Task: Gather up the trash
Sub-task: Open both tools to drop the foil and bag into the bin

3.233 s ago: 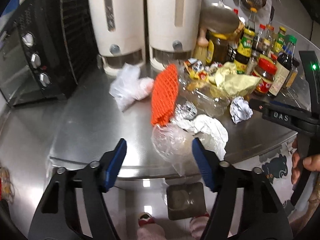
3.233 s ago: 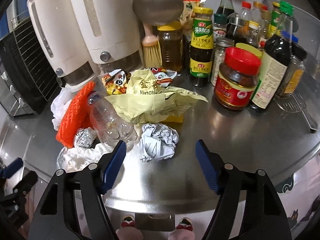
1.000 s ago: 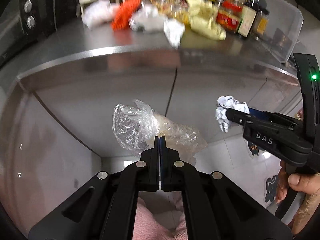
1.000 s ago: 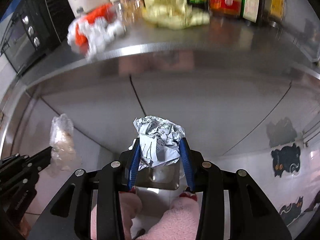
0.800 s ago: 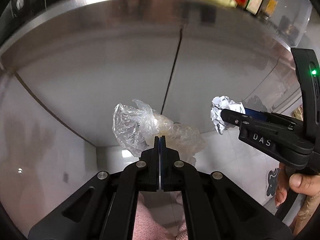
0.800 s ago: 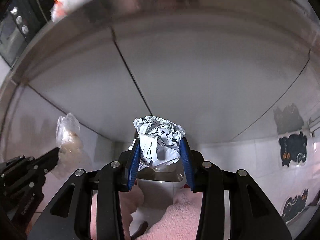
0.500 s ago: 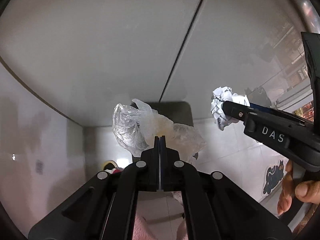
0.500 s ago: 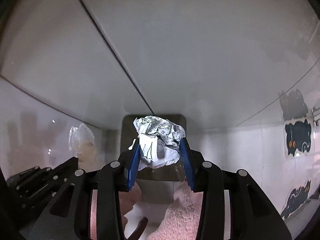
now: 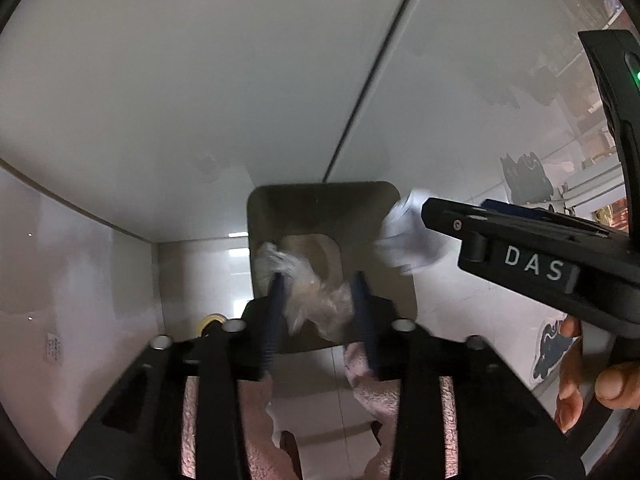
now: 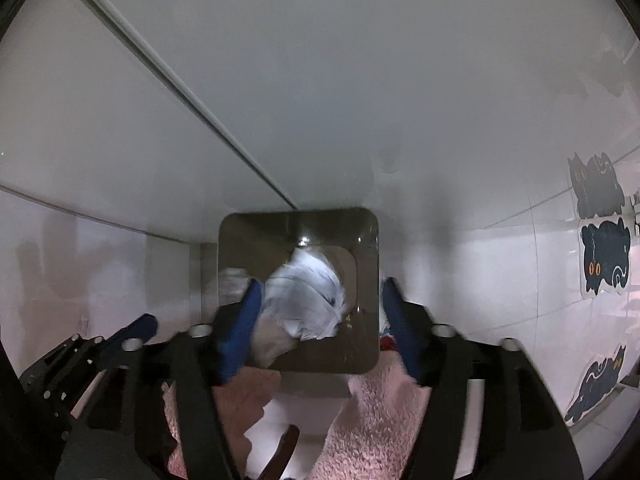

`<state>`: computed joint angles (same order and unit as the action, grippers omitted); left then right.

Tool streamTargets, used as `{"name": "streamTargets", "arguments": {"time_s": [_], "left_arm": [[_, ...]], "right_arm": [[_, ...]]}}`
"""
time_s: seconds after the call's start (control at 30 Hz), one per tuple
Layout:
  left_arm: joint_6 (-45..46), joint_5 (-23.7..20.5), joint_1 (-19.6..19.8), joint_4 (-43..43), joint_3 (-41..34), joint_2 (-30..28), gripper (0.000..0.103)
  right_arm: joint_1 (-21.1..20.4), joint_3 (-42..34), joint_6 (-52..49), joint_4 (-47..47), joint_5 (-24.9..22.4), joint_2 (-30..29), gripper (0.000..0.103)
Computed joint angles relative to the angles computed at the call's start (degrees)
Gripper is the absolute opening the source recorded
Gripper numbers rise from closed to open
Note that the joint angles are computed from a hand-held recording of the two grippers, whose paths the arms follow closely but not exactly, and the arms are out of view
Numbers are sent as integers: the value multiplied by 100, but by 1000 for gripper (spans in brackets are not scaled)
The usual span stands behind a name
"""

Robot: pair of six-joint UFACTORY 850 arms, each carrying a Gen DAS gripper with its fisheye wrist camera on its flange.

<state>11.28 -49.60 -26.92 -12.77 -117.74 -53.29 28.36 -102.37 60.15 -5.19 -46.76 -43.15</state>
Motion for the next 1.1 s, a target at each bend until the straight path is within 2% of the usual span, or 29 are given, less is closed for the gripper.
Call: {"name": "streamTargets", "arguments": {"time_s": [0.1,0.2,0.3,0.47,0.6,0.8,1.0,1.1], "left_arm": [[17,190,28,68,212,144,47],[-75,287,60,186,283,311,61],[-148,462,88,320,451,592,75],[-216,873,99,520,807,1149,90],[-419,1060,113,734,940,1577,95],[-181,996,160,346,761,1992,95],[-50,798,129,259,-23,1923,95],[-22,668,93,231,-675,1695,95]], "right_arm": [[9,-27,66,-218,-89,59,68],[71,-80,277,-542,-217,129,75],[153,-133,503,-938,-469,243,90],[324,-73,748,-1377,-586,666,96],[507,-144,1045,-1865,-792,993,96],[677,-514,1226,-2573,-1222,1363,96],[663,-1354,1144,-3119,-1641,1300,96],[585,-1685,1031,-3241,-1661,1195,96]]}}
